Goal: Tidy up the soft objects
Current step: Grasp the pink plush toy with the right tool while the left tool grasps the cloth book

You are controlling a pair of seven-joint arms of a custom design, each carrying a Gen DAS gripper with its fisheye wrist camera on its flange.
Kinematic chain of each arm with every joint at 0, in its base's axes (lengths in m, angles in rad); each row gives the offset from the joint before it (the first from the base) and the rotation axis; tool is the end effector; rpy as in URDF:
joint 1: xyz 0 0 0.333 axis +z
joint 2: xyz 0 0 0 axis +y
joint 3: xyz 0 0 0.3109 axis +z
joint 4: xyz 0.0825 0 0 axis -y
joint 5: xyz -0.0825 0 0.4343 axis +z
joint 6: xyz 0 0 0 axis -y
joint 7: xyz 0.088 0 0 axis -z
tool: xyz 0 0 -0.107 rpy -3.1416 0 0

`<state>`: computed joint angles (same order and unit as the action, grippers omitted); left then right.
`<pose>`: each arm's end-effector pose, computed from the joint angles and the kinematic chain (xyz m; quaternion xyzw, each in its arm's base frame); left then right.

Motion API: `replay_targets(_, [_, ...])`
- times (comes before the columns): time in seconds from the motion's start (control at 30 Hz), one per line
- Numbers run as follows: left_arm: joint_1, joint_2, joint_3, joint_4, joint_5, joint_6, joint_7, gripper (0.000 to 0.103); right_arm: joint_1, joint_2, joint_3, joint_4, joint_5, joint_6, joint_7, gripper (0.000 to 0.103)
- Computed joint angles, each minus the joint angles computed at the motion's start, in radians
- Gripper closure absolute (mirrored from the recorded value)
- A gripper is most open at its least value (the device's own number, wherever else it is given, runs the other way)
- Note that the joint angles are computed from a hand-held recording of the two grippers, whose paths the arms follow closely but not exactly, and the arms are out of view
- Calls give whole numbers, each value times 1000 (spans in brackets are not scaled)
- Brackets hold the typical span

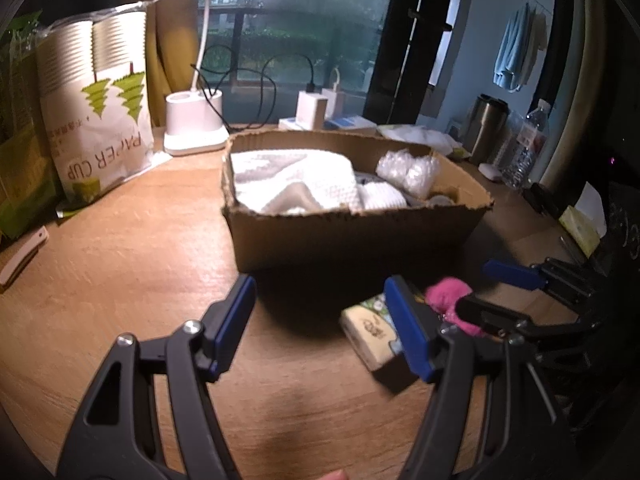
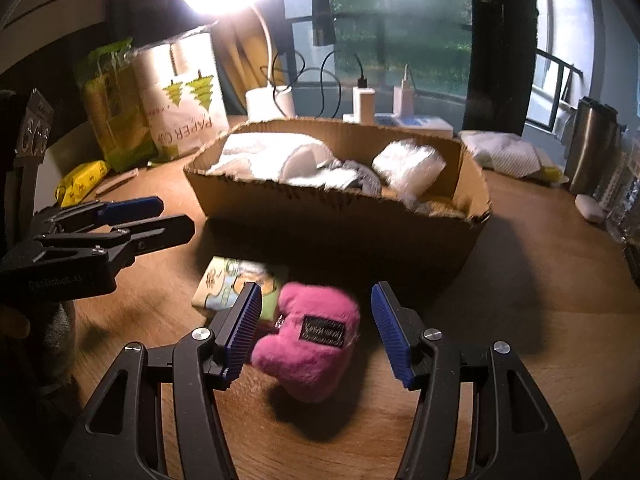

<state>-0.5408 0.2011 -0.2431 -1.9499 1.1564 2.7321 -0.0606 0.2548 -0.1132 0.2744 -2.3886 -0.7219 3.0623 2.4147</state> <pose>0.4549 -0.4941 0.3974 -0.6137 0.6696 -0.3664 0.2021 0.4535 0.3272 0.4005 -0.7653 0.5102 -0.2075 0.3330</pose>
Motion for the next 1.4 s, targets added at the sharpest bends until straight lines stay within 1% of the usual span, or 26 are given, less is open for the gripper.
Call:
replay_targets(0.17, [4,19,-8,2,-58,25,61,34,42,20,-26,6,90,-42,-82,43])
replay_targets(0.2, [6,25,-8,4,-77,37,80,34,53,24,-33,8,114,-51,-106,43])
replay_targets(0.27, [-1,32,-6,10,-99,35,102,33,81,33,-52,8,191,-66,-182,43])
replay_targets(0.3, [-5,36,-4,14,-106,32,110,25,81,35,-52,10,180,-75,-177,43])
replay_targets(0.37, [-10,43,1,20,-113,46,122,16,86,40,-53,16,159,-100,-174,43])
replay_targets(0.4, [-14,48,2,27,-120,44,134,16,90,41,-55,15,153,-110,-176,43])
replay_targets(0.47, [-19,59,3,42,-137,36,163,16,100,38,-66,10,173,-105,-198,51])
replay_targets(0.5, [-22,66,3,50,-148,33,180,16,98,35,-66,7,163,-103,-192,56])
replay_targets(0.6, [-31,90,2,80,-189,17,241,16,90,22,-66,-5,142,-104,-177,57])
replay_targets(0.83, [-53,148,7,151,-275,-2,367,16,35,-23,-40,-48,77,-80,-93,59])
replay_targets(1.0, [-62,196,4,209,-367,-39,474,16,-20,-60,-12,-86,55,-45,-47,59])
replay_targets(1.2, [-85,248,10,276,-436,-90,567,16,-109,-92,50,-112,35,-2,-1,59])
replay_targets(1.27, [-84,254,10,278,-461,-86,586,16,-142,-106,75,-122,29,11,15,59])
replay_targets(1.4, [-96,247,29,263,-465,-68,573,17,-192,-128,117,-135,42,24,16,59])
